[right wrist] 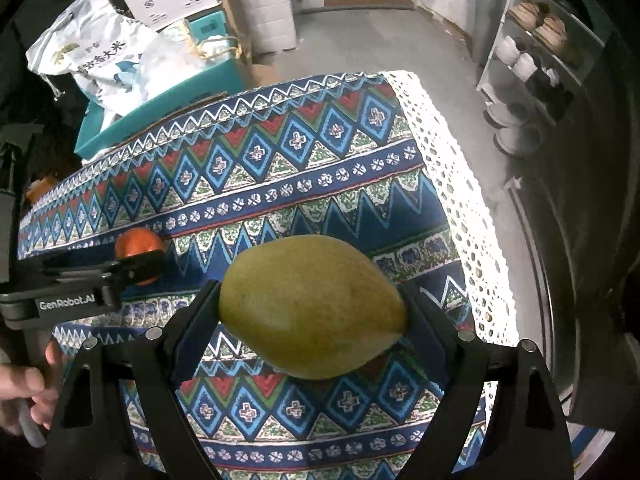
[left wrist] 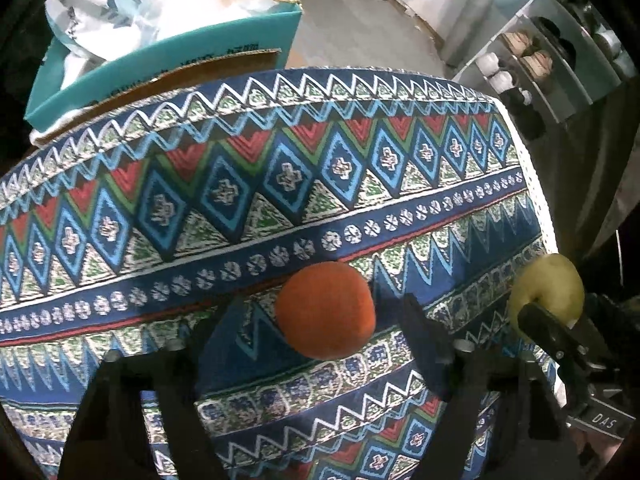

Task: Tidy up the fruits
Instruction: 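Grasp the orange with the left gripper while the right gripper grasps the yellow pear, then lift and carry the orange and yellow pear with both grippers over the glass plate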

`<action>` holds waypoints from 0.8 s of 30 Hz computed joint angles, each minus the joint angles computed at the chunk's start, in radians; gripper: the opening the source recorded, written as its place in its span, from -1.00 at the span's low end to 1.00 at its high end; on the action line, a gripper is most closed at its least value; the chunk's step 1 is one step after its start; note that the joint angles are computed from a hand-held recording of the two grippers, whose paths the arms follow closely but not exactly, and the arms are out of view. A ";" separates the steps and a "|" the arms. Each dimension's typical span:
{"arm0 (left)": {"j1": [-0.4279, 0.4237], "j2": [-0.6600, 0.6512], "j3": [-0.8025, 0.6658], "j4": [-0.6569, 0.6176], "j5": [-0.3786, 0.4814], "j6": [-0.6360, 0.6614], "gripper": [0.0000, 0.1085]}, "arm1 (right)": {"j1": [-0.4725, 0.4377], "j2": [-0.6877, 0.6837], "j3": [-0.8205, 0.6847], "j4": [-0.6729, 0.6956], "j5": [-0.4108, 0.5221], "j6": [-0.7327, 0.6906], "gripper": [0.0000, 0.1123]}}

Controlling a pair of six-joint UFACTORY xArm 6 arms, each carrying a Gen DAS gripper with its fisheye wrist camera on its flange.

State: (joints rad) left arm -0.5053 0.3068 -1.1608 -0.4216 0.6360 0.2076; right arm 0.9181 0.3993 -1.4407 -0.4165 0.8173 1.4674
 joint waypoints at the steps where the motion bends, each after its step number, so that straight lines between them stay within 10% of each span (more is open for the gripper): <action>1: -0.001 0.000 0.002 -0.002 -0.002 0.002 0.14 | 0.000 0.003 -0.004 0.002 0.000 -0.004 0.55; 3: -0.004 -0.006 0.011 -0.020 -0.016 0.025 -0.10 | 0.000 0.008 -0.010 0.003 0.000 -0.009 0.55; 24: 0.012 -0.243 0.187 0.082 -0.122 0.088 -0.12 | 0.052 0.049 -0.175 -0.067 0.114 -0.058 0.55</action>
State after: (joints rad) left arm -0.4933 0.0637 -0.9739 -0.3401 0.5141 0.2960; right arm 0.9701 0.4485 -1.6155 -0.4831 0.9310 1.4089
